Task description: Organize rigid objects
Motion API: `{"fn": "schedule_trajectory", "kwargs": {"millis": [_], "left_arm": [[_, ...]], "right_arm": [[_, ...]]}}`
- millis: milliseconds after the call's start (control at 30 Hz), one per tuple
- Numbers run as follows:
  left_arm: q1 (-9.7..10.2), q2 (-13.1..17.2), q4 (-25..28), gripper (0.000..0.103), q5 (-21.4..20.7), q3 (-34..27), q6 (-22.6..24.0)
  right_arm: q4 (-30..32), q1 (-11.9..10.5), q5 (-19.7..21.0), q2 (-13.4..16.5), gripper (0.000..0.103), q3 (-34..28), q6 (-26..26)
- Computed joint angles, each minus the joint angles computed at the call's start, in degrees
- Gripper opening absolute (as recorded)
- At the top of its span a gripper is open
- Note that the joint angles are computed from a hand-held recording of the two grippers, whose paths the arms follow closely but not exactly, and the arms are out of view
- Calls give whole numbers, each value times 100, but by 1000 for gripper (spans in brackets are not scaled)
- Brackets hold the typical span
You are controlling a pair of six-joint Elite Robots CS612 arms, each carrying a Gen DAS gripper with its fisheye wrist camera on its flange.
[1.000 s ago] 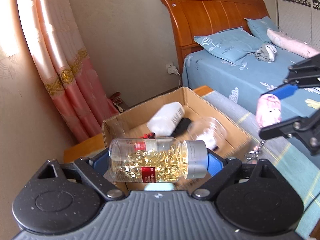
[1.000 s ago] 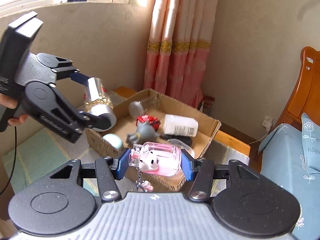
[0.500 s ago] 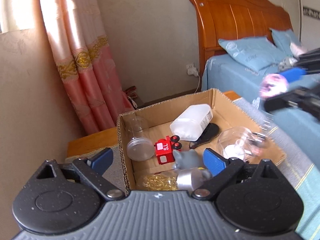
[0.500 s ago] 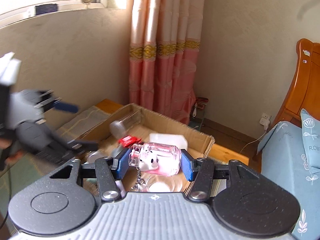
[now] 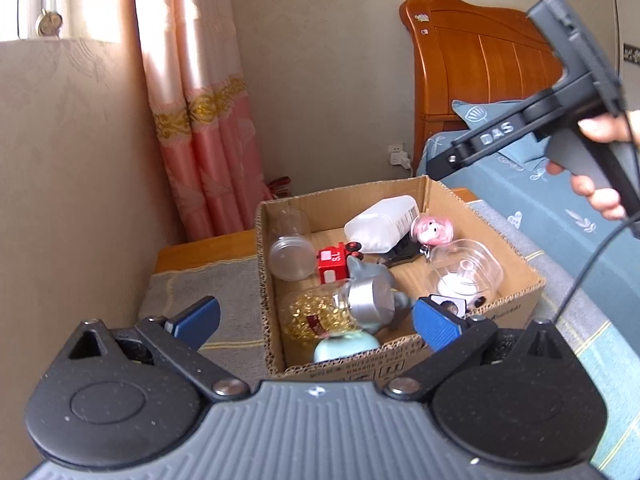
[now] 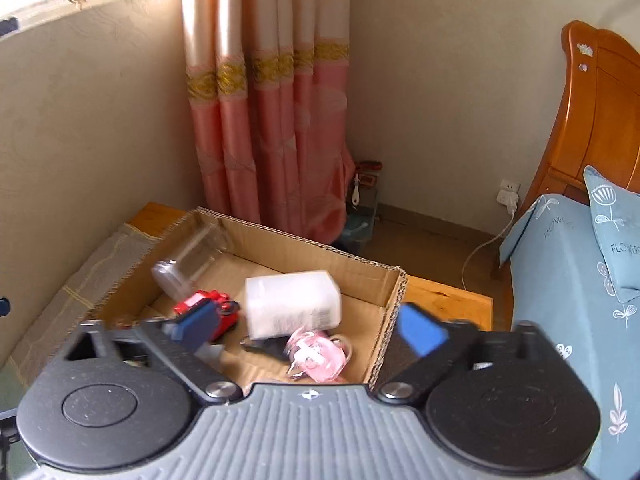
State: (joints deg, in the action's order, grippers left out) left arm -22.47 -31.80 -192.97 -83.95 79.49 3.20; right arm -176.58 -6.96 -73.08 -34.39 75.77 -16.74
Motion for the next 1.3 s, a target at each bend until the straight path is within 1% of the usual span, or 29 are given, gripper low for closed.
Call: {"fn": "schedule_trajectory", "kwargs": {"millis": [67, 133, 200, 267, 333, 433, 533, 600, 700, 833, 1300], "left_arm": [[-36, -30, -74, 102, 128, 72, -37], [-69, -68, -120, 102, 245, 153, -143], [-127, -125, -121, 102, 517, 253, -283], [-181, -202, 58, 102, 754, 335, -463], [-220, -313, 365, 102, 890, 426, -745], [-243, -494, 785, 102, 861, 577, -1233], [-266, -625, 850, 102, 763, 755, -1391], [-322, -720, 887, 102, 868, 892, -1421], [-393, -799, 862, 102, 1007, 1016, -1326], [-432, -889, 803, 102, 1041, 1130, -1350], [-499, -986, 683, 102, 1182, 1257, -1384]], "right_arm": [[-89, 21, -133, -160, 103, 269, 22], [-140, 63, -370, -361, 103, 589, 28], [-275, 114, -632, -534, 103, 909, 9], [-437, 186, -965, -691, 103, 1235, 45], [-610, 225, -1154, -833, 103, 1581, 107], [-877, 315, -1523, -958, 103, 1992, 385], [-897, 370, -1733, -1061, 103, 2252, 746], [-940, 375, -1734, -1129, 103, 2409, 973], [-1137, 367, -1744, -1200, 103, 2584, 1191], [-1287, 355, -1771, -1269, 103, 2729, 1370], [-1586, 334, -1705, -1358, 103, 2897, 1455]]}}
